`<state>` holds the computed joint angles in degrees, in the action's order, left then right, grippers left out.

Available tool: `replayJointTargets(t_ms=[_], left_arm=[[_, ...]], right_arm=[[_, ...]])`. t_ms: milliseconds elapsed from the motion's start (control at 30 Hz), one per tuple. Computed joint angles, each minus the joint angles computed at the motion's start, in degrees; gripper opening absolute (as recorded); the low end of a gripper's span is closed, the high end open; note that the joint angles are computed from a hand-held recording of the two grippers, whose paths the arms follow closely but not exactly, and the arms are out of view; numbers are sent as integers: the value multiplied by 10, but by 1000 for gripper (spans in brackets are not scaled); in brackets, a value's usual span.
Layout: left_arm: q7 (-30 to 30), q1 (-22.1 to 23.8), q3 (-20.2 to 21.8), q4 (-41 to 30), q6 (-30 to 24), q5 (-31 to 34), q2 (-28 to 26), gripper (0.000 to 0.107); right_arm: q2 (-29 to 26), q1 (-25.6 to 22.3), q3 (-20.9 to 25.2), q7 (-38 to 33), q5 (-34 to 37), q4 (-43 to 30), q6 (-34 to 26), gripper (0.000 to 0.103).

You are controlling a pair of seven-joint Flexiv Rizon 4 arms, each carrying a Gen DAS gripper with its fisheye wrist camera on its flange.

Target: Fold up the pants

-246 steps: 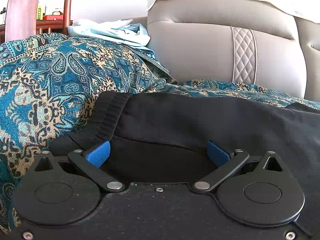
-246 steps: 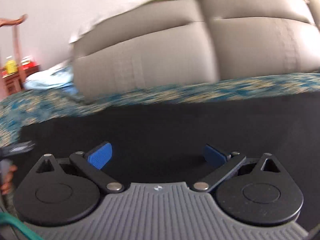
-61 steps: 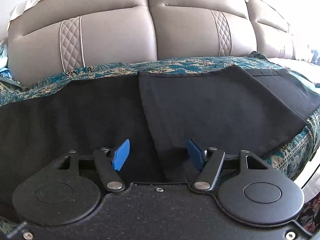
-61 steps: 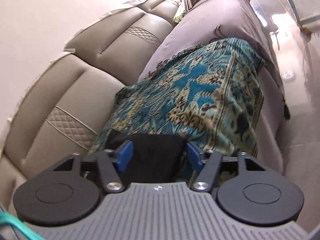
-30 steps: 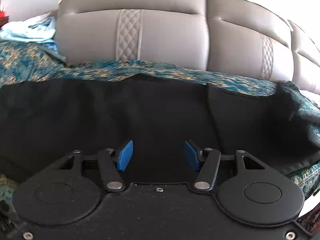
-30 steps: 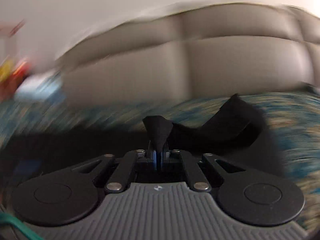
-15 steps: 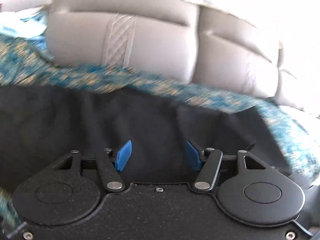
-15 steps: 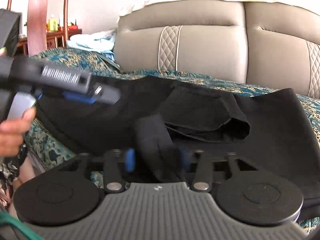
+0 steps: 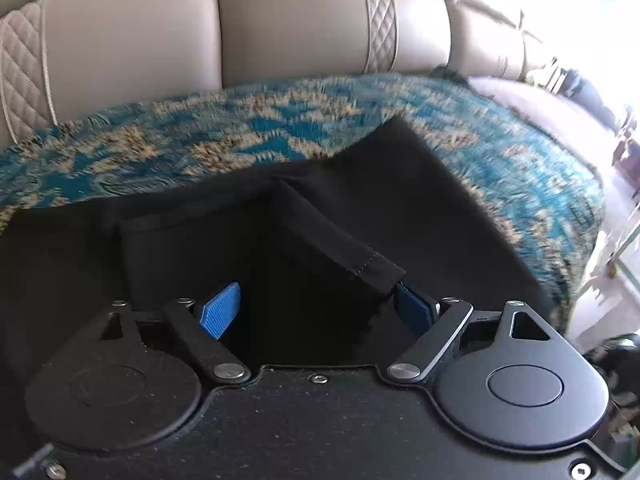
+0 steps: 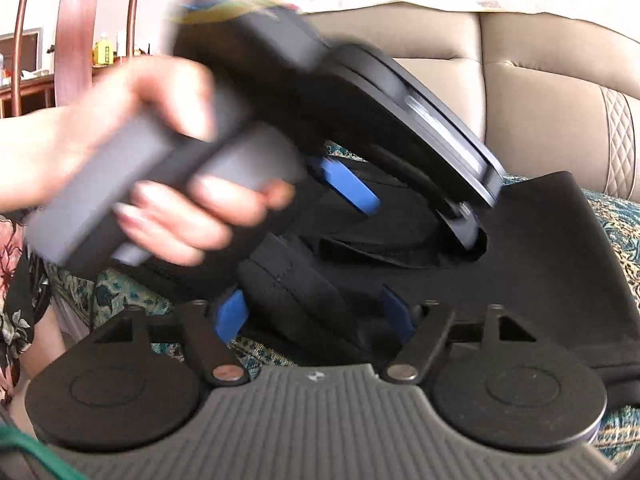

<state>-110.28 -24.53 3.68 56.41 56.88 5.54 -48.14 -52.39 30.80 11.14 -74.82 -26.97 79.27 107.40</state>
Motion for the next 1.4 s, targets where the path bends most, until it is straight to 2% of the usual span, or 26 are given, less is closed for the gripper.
replayJointTargets(t_ms=[33,67,133,200,267,367,500,533,567,633,733,800,867,900,933,967,1000,1033,1067,1100,1133,1167,1200,1267,1333,1400], left_arm=[[-17,-13,22,-20,-1,17,-12,64],[-28,-24,40,-38,-9,35,-20,35],[-47,-28,50,-50,-29,49,-18,12],[-82,-20,46,-14,20,53,3,12],[-128,-24,67,19,65,72,24,15],[-178,-36,107,39,66,112,44,20],[-191,-15,91,69,48,117,64,23],[-203,-17,97,73,40,124,67,26],[-210,-14,96,78,36,127,70,40],[-246,-11,101,100,52,136,80,55],[-288,-2,97,139,96,141,100,58],[-279,11,80,162,128,134,112,60],[-255,13,73,170,141,132,115,66],[-243,12,72,171,141,131,115,69],[-238,4,77,164,132,133,112,75],[-234,-3,84,154,116,137,106,80],[-230,-9,88,141,97,140,99,81],[-226,-10,89,128,75,139,91,81],[-225,-8,85,119,63,135,84,76],[-220,1,72,114,58,123,77,73],[-215,12,59,113,63,110,71,64],[-220,17,55,112,73,101,65,60],[-238,9,69,104,81,106,58,58],[-246,7,77,89,74,102,48,24],[-260,7,82,80,73,100,42,13],[-262,13,77,85,88,96,42,10]], right_arm=[[2,3,-4,0,4,5,6,67],[4,5,-8,0,8,8,11,58],[6,11,-18,0,17,13,21,45],[7,21,-32,2,33,15,34,42],[6,17,-27,6,35,16,48,42],[2,6,-12,12,18,14,51,42],[-4,1,-1,13,-11,6,42,42],[-3,5,-6,10,-13,8,42,41],[-4,5,-5,8,-18,7,40,38],[-4,7,-7,7,-20,6,36,36],[-3,5,-2,8,-20,7,33,35],[-4,6,-3,10,-17,5,33,34],[-7,4,0,11,-20,-2,29,35],[-13,-3,9,11,-29,-11,24,35],[-14,-4,12,10,-32,-12,23,43],[-15,-2,11,9,-32,-13,24,56],[-15,0,9,7,-28,-12,26,60],[-19,-11,25,8,-44,-13,25,68],[-20,-16,33,9,-49,-13,29,71],[-20,-16,32,9,-49,-11,34,73],[-20,-17,32,10,-51,-9,37,74],[-17,-12,25,11,-47,-6,41,75],[-15,-6,15,11,-40,-4,44,75],[-11,4,0,12,-29,0,48,75],[-7,22,-25,12,-3,3,56,77],[-2,51,-64,3,34,8,68,81]])
